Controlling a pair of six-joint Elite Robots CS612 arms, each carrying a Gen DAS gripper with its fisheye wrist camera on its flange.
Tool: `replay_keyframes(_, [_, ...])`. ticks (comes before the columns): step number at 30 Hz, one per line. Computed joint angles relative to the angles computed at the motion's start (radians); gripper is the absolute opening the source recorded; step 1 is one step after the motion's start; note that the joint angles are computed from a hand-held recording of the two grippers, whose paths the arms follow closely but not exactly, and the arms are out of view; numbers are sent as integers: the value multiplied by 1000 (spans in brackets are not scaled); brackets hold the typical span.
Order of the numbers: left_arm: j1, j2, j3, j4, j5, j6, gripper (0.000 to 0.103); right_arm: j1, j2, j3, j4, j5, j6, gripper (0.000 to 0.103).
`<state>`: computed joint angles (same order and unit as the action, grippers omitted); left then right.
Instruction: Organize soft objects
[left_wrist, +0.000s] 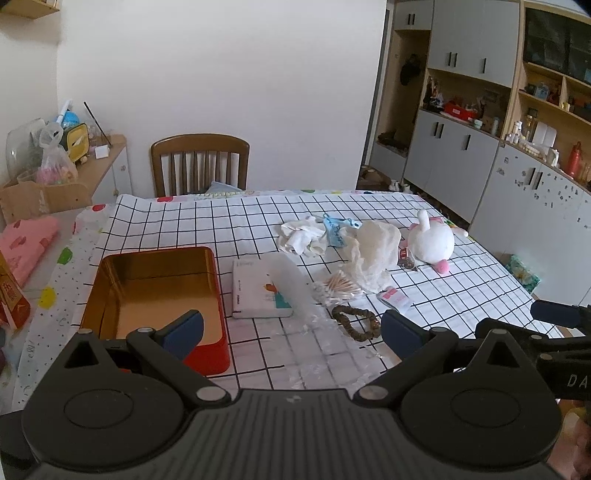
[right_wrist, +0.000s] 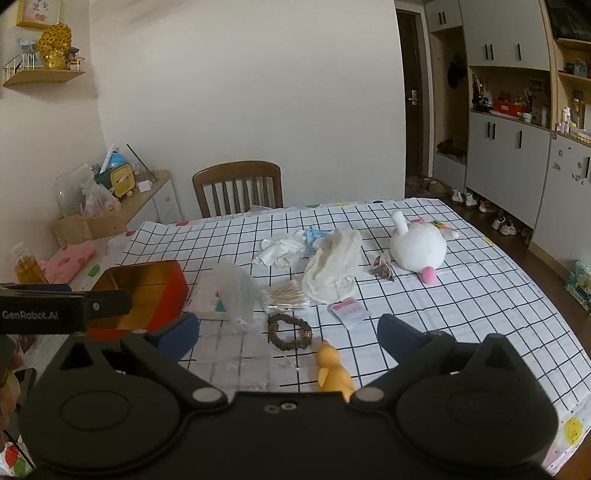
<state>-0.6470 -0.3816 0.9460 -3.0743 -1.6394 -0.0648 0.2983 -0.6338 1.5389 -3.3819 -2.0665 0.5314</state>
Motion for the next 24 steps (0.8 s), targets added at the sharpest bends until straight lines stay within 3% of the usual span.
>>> replay_keyframes(14, [1,11,-20,11,-13,6,103,-3,5,-7,-10,-5,-14,102])
replay_keyframes(24, [6,21,-30,-37,-38,24,103,2,12,-17,-27,-39,-29,102])
